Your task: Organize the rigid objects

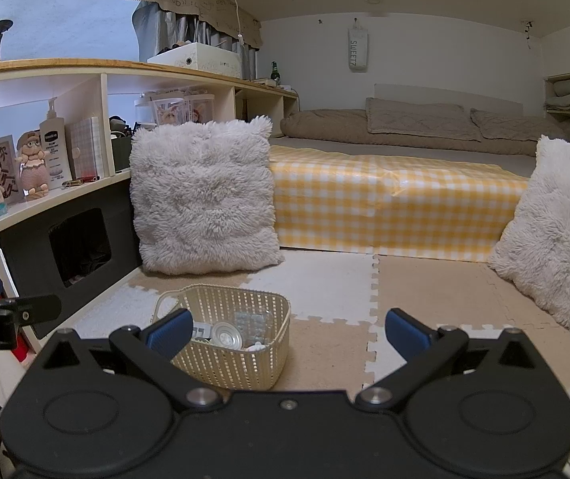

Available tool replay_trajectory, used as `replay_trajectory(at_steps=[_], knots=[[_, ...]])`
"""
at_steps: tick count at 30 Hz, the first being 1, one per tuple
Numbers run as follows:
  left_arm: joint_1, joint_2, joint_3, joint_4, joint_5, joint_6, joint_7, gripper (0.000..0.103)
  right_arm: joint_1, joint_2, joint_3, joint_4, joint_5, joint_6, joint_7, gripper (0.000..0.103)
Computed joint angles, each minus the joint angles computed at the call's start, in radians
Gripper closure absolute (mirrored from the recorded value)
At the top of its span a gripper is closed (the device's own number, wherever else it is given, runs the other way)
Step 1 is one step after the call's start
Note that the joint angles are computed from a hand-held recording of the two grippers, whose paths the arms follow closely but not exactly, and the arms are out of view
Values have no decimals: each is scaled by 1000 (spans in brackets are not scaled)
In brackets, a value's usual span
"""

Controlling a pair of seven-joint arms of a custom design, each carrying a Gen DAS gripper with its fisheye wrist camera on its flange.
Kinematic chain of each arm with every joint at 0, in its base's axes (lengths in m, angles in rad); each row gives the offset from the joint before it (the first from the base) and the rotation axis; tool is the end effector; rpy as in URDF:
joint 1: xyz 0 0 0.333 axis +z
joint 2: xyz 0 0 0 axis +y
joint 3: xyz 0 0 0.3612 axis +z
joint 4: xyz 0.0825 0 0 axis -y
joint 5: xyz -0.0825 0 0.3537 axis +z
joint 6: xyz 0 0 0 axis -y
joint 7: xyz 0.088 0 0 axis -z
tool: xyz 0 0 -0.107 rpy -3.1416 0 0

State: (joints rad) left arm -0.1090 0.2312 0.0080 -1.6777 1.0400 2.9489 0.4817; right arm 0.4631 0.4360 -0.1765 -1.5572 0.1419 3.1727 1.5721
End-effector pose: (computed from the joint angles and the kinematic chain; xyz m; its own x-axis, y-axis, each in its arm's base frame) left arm 0.6410 -0.1227 0.6171 0.0733 -0.9971 -0.0196 -0.4170 -0.0127 -0.9088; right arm 0.6797 0.2196 0.6000 0.2422 -0.9686 -0.0568 -0.3770 -0.0400 -0.9254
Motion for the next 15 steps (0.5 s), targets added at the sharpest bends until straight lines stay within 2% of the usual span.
replay_trajectory(at_steps=[15], knots=[[-1,0,2,2,5,-1,-4,0,-7,-1,5,-1,2,-2,-6,0]])
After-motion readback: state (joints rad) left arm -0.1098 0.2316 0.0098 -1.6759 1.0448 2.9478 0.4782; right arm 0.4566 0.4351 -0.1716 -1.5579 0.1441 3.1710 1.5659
